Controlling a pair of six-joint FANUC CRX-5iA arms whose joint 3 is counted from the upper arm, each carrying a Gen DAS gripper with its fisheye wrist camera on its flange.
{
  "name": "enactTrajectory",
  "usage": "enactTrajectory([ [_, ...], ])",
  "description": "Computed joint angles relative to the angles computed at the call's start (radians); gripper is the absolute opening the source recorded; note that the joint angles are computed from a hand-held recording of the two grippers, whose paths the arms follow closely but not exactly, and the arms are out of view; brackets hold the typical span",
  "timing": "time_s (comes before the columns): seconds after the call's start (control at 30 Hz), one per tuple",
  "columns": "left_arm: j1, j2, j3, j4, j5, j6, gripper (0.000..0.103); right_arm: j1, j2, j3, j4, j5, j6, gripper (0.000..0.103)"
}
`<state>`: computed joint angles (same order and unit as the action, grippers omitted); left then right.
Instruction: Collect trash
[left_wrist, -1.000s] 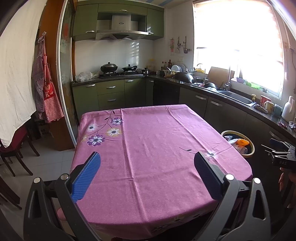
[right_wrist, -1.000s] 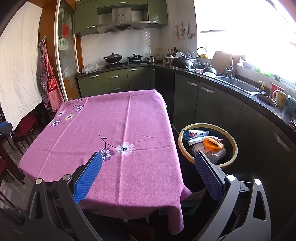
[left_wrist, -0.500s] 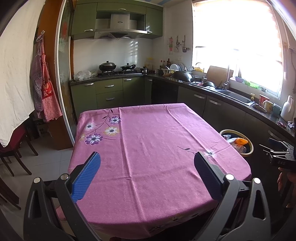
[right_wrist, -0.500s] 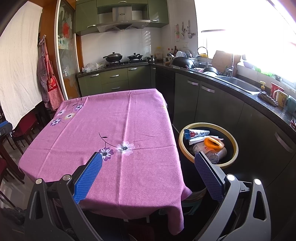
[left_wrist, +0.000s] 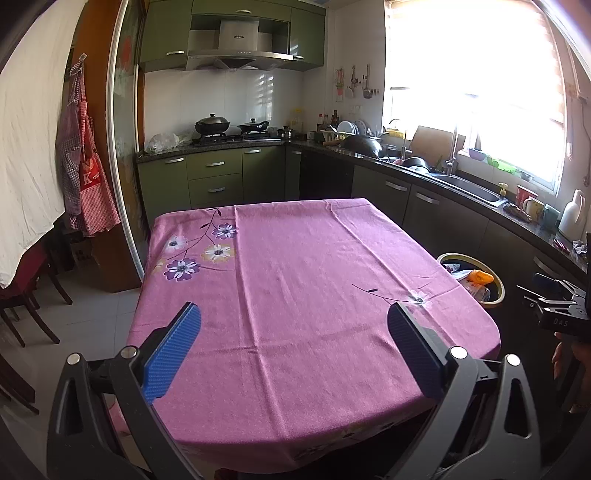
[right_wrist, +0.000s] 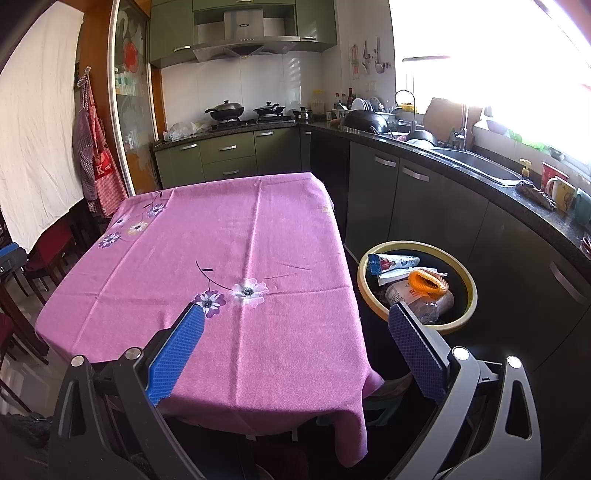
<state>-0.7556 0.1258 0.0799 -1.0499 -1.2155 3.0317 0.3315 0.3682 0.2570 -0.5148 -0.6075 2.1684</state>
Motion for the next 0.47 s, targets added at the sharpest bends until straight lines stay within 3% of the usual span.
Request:
enactTrajectory([
  [0.47, 0.054, -0.004, -0.001, 0.04, 0.042, -0.053, 0.096, 0.006, 0.038, 0.037, 0.022, -0.018, -0.019, 0.098],
])
